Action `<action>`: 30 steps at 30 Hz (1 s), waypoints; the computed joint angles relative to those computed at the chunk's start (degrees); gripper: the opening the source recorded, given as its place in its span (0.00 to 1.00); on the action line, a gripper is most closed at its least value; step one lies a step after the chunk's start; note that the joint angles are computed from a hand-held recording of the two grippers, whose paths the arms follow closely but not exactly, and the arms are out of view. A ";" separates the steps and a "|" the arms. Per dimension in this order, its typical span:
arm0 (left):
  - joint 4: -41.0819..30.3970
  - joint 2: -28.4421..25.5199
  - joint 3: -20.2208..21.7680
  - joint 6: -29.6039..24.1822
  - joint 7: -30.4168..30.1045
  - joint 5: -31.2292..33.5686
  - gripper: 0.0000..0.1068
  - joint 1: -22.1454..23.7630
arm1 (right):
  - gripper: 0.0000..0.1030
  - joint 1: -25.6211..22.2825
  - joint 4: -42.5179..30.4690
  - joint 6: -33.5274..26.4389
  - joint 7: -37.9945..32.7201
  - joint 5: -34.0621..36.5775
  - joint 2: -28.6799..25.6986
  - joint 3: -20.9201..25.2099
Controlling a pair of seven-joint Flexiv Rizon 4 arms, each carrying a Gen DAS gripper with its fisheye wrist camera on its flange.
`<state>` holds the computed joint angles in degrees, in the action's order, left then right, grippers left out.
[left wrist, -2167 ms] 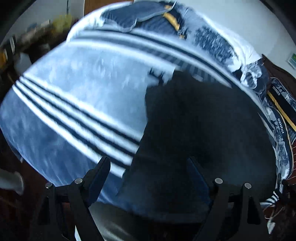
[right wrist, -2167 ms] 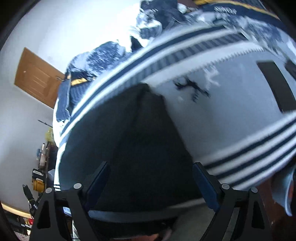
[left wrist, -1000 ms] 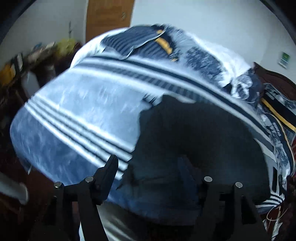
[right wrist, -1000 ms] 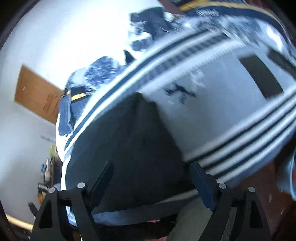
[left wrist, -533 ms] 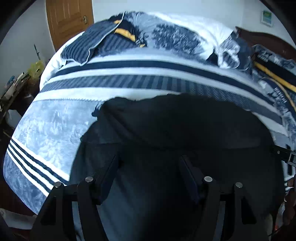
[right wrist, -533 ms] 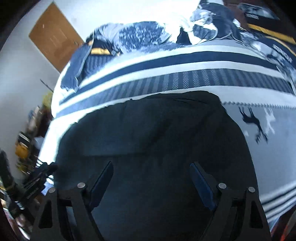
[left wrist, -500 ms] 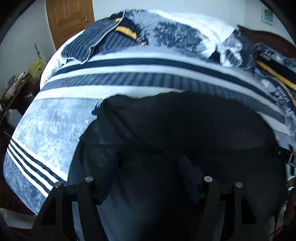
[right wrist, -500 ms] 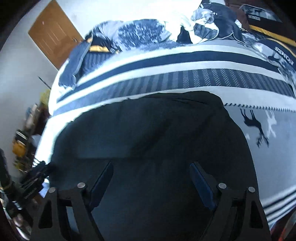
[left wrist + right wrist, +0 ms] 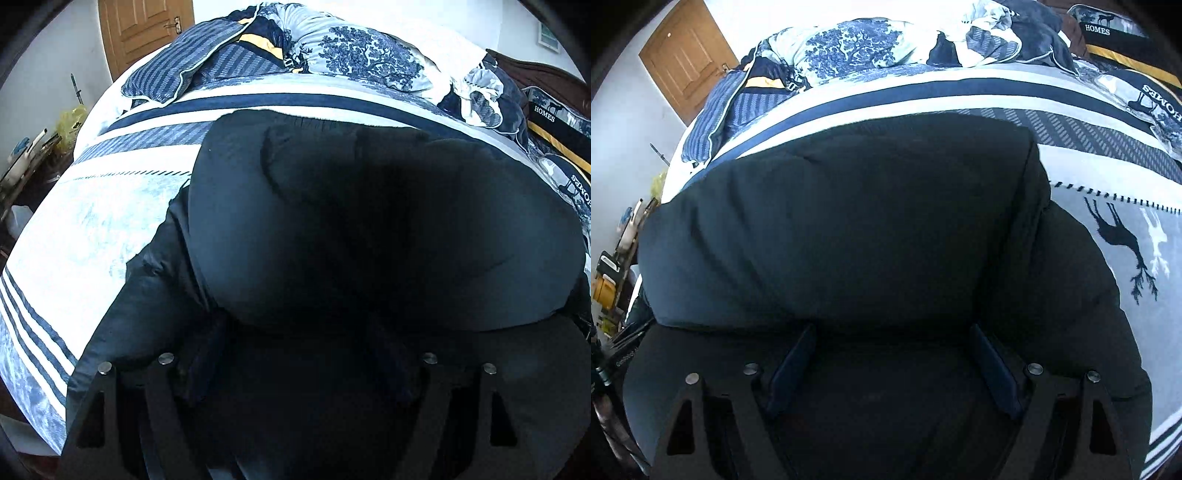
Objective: Fold large clothes
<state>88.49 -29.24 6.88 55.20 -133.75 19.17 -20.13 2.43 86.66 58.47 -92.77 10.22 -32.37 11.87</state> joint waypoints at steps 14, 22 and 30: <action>3.80 8.02 0.56 -3.81 0.73 2.88 0.76 -2.22 | 0.85 7.52 9.80 3.47 13.04 -13.39 6.10 -9.20; 10.81 27.26 -3.87 -15.77 -16.68 20.11 0.79 -11.25 | 0.85 0.66 25.49 -1.35 5.82 1.80 29.14 -0.90; 10.19 37.25 -13.20 -26.12 -22.20 24.49 0.79 -9.74 | 0.85 5.11 32.41 -4.31 3.37 2.72 46.36 -4.31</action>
<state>98.68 8.01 -6.32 29.07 -155.95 43.65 -29.87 7.54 119.07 54.16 -89.40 12.94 13.99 7.56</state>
